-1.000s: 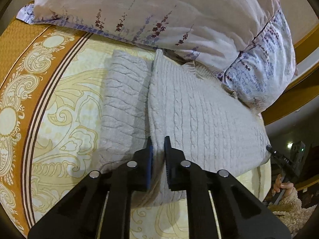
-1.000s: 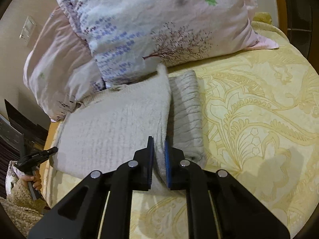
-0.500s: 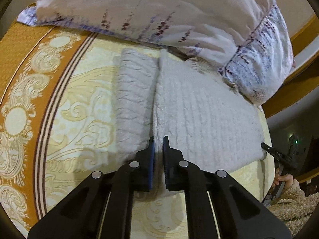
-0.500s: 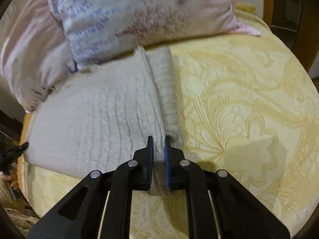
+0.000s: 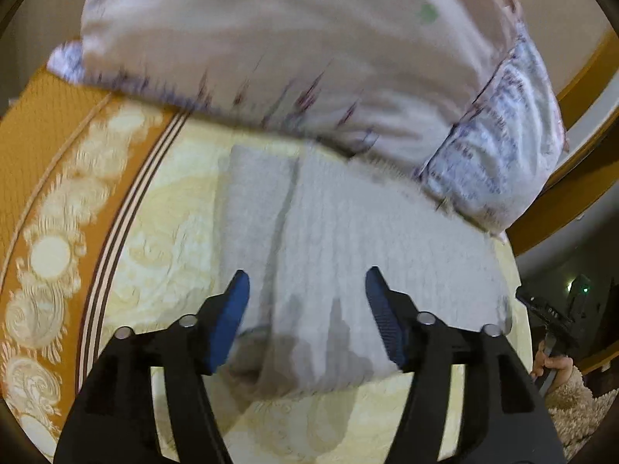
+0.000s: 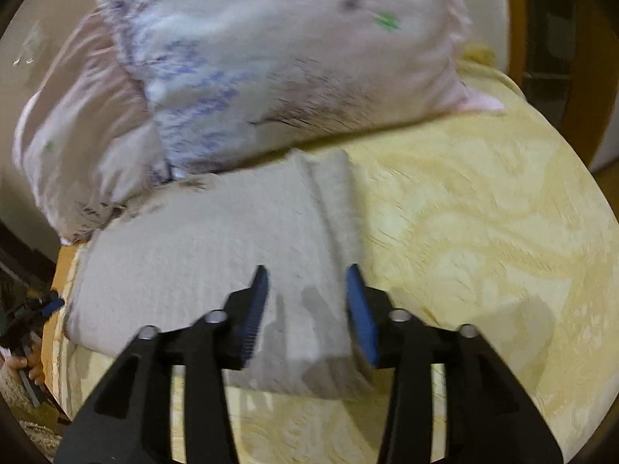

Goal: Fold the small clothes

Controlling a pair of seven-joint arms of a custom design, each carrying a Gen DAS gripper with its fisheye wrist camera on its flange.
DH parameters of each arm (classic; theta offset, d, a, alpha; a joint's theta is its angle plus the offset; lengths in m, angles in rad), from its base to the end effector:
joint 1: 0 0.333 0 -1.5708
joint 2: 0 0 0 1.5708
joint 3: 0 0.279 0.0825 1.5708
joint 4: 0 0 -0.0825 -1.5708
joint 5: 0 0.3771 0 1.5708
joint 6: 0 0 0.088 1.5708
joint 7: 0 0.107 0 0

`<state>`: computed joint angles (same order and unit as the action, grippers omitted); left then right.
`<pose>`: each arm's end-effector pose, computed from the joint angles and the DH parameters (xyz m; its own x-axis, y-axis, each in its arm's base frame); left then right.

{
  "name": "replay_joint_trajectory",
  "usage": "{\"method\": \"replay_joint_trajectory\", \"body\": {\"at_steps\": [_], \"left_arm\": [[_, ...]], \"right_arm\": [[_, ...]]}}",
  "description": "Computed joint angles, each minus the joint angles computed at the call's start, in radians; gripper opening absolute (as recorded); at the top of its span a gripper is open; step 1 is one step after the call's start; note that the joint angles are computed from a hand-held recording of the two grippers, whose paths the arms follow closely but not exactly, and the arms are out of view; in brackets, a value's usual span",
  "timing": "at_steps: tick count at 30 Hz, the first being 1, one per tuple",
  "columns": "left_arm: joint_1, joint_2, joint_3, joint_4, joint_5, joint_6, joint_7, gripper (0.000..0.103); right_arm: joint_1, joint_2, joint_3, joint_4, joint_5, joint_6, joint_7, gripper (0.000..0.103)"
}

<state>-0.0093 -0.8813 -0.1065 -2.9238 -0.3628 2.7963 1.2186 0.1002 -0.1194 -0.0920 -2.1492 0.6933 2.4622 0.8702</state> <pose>0.3464 -0.0203 0.4558 0.3317 -0.8299 0.4487 -0.6480 -0.5461 -0.5310 0.5480 0.0026 0.4659 0.3255 -0.9026 -0.2817 -0.8151 -0.1168 -0.5674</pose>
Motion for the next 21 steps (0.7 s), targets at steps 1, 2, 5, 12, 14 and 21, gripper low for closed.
{"method": "replay_joint_trajectory", "body": {"at_steps": [1, 2, 5, 12, 14, 21], "left_arm": [[-0.002, 0.005, -0.005, 0.007, 0.002, 0.010, 0.002, 0.067], [-0.014, 0.027, -0.006, 0.021, 0.003, 0.031, 0.010, 0.068], [-0.060, 0.124, 0.005, 0.082, -0.001, 0.051, 0.050, 0.071], [-0.069, 0.272, -0.003, 0.146, -0.012, 0.019, 0.068, 0.073], [-0.082, 0.269, 0.010, 0.134, -0.032, 0.048, 0.081, 0.074], [-0.101, 0.147, 0.062, 0.065, -0.132, 0.074, 0.087, 0.074]], "right_arm": [[0.008, -0.001, 0.008, -0.002, -0.002, 0.008, -0.012, 0.050], [0.014, 0.002, 0.011, 0.002, 0.002, 0.002, -0.025, 0.050], [0.032, 0.025, 0.030, 0.014, -0.012, -0.015, -0.039, 0.050], [0.036, 0.105, 0.064, 0.047, -0.127, 0.016, 0.041, 0.060], [0.031, 0.128, 0.070, 0.069, -0.112, 0.018, 0.027, 0.064], [0.020, 0.147, 0.095, 0.112, -0.150, -0.024, 0.100, 0.073]]}}
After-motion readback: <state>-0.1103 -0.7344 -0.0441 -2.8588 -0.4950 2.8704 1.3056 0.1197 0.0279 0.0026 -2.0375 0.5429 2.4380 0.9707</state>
